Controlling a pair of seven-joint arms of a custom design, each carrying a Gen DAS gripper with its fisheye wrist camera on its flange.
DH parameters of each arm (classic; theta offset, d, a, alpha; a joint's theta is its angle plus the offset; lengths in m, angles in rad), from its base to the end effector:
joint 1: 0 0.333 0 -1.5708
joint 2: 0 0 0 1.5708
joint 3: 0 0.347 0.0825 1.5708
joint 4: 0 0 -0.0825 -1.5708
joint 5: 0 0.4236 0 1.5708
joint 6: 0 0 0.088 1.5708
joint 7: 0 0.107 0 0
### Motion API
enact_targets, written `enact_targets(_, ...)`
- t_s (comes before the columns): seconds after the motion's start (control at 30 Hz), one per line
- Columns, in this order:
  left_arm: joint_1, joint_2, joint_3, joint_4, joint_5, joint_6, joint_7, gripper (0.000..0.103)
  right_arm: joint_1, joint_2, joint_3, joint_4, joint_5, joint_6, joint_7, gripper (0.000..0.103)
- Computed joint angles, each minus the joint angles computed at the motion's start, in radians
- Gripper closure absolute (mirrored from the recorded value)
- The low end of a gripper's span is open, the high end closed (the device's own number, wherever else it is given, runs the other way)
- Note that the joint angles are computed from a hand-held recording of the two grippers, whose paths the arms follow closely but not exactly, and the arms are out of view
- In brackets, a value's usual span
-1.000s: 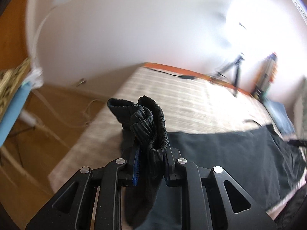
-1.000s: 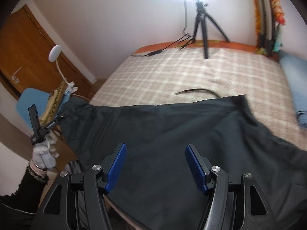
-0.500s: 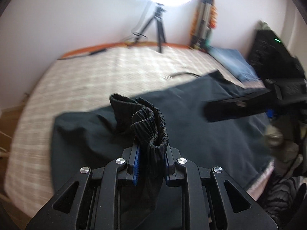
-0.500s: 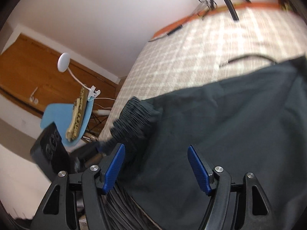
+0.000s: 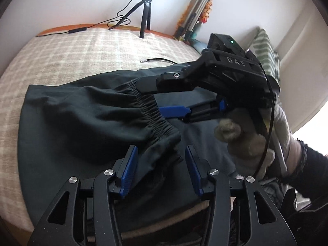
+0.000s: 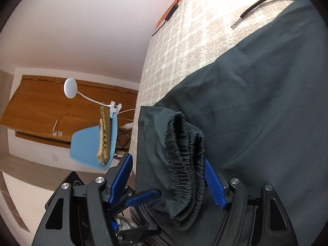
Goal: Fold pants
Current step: 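Grasp the waistband with the right gripper while the left gripper releases it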
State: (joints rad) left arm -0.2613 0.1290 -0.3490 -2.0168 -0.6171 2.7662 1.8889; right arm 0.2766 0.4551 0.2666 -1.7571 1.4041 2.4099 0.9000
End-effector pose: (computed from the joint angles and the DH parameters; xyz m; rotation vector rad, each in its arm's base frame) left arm 0.5555 -0.3490 0.4667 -1.6132 2.4439 -1.1268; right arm 0.6286 0.3624 0.3482 -1.5791 1.4129 0.7431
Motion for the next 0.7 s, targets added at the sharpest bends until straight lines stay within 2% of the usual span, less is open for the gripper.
enact_targets(0.1,-0.030,-0.004,0.031,-0.013,0.158,0.055,-0.102,0.056,0.008,-0.001,-0.004,0.004,-0.025,0.009,0.014,0.030)
enact_targets(0.2,-0.002,0.024,-0.005,0.024,0.109,0.020,-0.023,0.057,0.016,0.002,-0.008,0.012,-0.059,0.020,0.041,0.030)
enact_targets(0.27,-0.014,0.046,0.003,0.045,0.186,-0.012,-0.046,0.057,0.020,0.002,-0.008,0.014,-0.082,0.031,0.053,0.031)
enact_targets(0.3,-0.006,0.059,-0.006,0.056,0.179,-0.039,-0.035,0.060,0.022,0.002,-0.009,0.015,-0.094,0.035,0.057,0.031)
enact_targets(0.37,0.031,0.076,-0.043,0.074,0.068,-0.112,0.044,0.060,0.028,0.003,-0.008,0.019,-0.118,0.046,0.065,0.032)
enact_targets(0.5,0.011,0.063,-0.032,0.055,0.094,-0.112,0.054,0.060,0.026,0.004,-0.005,0.020,-0.147,0.051,0.071,0.033)
enact_targets(0.6,0.008,0.048,-0.022,0.047,0.084,-0.103,0.029,0.060,0.036,0.007,-0.005,0.025,-0.184,0.067,0.080,0.037)
enact_targets(0.63,0.013,0.038,-0.022,0.043,0.067,-0.105,0.035,0.060,0.042,0.006,-0.006,0.027,-0.204,0.076,0.083,0.044)
enact_targets(0.67,0.014,0.026,-0.020,0.037,0.055,-0.102,0.038,0.060,0.051,0.006,-0.009,0.028,-0.232,0.084,0.095,0.056)
enact_targets(0.7,0.012,0.012,-0.015,0.026,0.051,-0.094,0.036,0.060,0.066,0.006,-0.016,0.030,-0.277,0.094,0.115,0.062)
